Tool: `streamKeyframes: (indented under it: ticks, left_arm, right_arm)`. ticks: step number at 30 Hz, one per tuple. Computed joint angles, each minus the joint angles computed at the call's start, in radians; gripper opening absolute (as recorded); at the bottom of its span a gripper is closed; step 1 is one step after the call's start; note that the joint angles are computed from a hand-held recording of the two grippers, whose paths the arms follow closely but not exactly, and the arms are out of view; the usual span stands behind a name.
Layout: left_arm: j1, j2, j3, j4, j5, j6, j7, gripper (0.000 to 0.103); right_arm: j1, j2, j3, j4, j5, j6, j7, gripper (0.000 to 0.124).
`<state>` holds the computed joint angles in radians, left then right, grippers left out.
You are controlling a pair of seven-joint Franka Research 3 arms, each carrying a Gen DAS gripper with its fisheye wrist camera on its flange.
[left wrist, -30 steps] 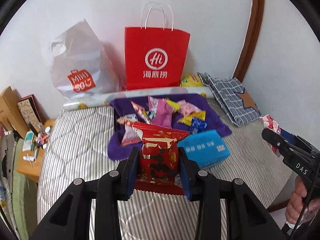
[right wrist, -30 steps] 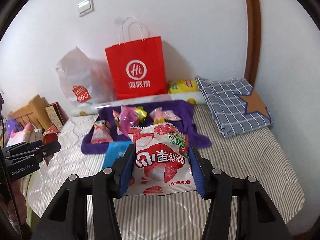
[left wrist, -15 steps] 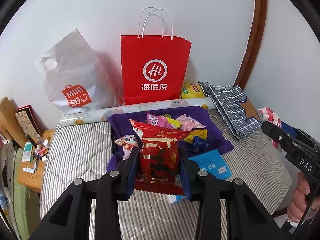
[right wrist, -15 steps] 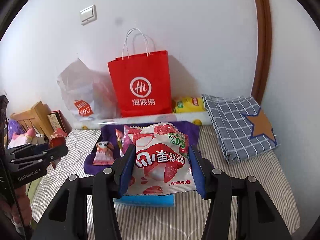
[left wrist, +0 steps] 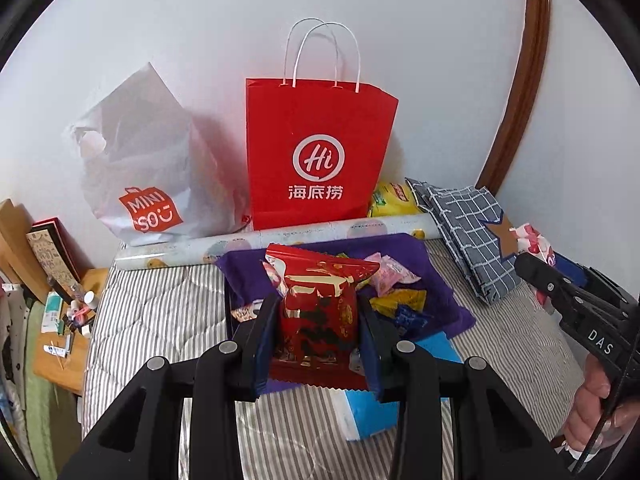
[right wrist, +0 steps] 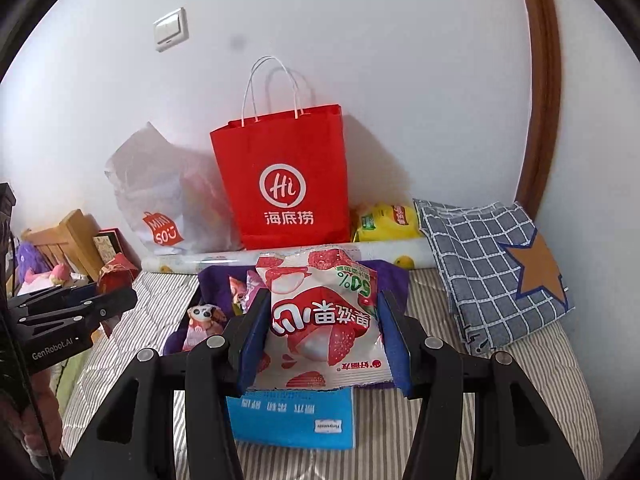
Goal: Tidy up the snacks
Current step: 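Lift the red packet and strawberry candy bag and carry both toward the purple towel, then lower the red packet and strawberry candy bag onto the towel and open both tools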
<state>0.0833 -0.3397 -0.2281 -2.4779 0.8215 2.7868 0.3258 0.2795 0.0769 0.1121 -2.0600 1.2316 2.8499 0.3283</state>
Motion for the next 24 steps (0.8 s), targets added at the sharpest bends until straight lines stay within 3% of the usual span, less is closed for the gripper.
streamKeyframes:
  ticks: [24]
  left_arm:
    - [0.006,0.164,0.064,0.126,0.045,0.004,0.007,0.035]
  right_arm:
    - [-0.039,0.199,0.06,0.197,-0.175,0.017,0.155,0.052]
